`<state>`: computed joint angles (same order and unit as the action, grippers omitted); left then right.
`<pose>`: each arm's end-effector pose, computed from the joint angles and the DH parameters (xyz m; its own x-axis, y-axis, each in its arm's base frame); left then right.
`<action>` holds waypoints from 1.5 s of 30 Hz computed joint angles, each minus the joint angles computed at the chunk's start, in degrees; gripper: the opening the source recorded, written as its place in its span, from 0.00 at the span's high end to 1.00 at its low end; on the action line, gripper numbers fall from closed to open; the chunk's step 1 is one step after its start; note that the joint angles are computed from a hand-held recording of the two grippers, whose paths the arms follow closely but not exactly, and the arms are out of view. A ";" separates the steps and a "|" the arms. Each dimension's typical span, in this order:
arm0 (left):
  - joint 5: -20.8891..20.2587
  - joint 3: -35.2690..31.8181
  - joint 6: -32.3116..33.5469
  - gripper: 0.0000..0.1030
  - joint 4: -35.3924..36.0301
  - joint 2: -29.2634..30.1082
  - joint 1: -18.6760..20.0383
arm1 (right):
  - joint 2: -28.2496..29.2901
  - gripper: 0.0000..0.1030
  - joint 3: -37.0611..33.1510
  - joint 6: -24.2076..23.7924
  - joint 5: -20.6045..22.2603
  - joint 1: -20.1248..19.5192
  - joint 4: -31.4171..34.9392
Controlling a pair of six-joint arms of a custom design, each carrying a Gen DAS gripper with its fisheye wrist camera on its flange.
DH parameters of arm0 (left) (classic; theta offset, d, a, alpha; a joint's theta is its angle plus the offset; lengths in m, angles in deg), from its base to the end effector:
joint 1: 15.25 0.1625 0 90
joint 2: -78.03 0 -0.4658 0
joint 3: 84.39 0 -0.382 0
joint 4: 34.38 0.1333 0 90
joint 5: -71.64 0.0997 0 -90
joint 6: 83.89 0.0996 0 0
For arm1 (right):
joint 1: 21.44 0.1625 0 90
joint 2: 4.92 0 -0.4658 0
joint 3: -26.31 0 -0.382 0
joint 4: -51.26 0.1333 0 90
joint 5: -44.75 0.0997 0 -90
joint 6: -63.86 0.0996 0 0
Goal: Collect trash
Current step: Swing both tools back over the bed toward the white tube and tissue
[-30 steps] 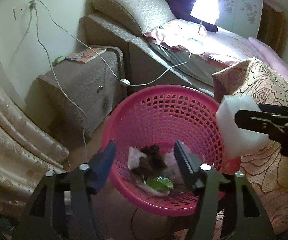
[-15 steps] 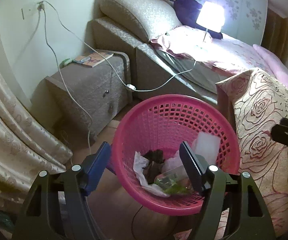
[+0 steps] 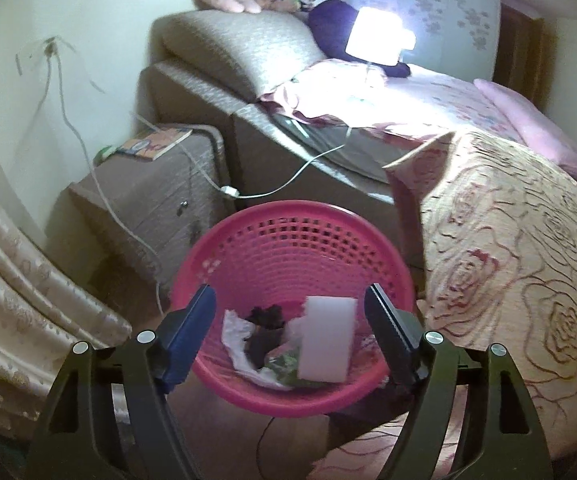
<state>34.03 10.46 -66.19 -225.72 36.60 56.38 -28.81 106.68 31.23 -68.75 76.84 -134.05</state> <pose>-0.0157 -0.7206 0.1972 -0.6641 -0.1550 -0.7314 0.4336 0.7171 -0.5457 0.2038 -0.7503 0.0240 -0.7341 -0.3185 0.5997 -0.6032 0.7114 -0.3606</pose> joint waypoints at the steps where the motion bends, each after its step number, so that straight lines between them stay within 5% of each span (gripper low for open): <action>1: -0.30 0.18 0.27 0.28 -0.12 0.10 -0.37 | -0.50 0.18 1.27 -0.67 -0.46 -0.26 -1.75; 14: -4.52 1.42 1.57 0.28 1.99 2.45 -4.81 | -8.93 0.18 13.01 -2.42 -3.30 -6.26 -17.97; 19: -5.02 0.65 2.44 0.28 3.24 4.47 -6.26 | -11.13 0.18 11.52 -0.54 -2.06 -8.69 -15.53; 26: -6.04 -0.94 1.75 0.28 5.17 6.17 -7.51 | -12.36 0.18 8.27 0.93 3.65 -11.44 -3.28; 37: -8.28 -5.18 -0.52 0.28 9.58 9.02 -8.99 | -13.93 0.18 11.74 -1.72 13.07 -10.30 5.75; 42: -9.85 -7.02 -0.11 0.28 11.79 10.38 -9.59 | -17.09 0.18 14.41 0.37 15.29 -10.69 6.00; 45: -11.00 -8.56 -0.42 0.28 13.71 11.34 -9.97 | -18.72 0.18 16.54 1.31 12.62 -11.03 -0.20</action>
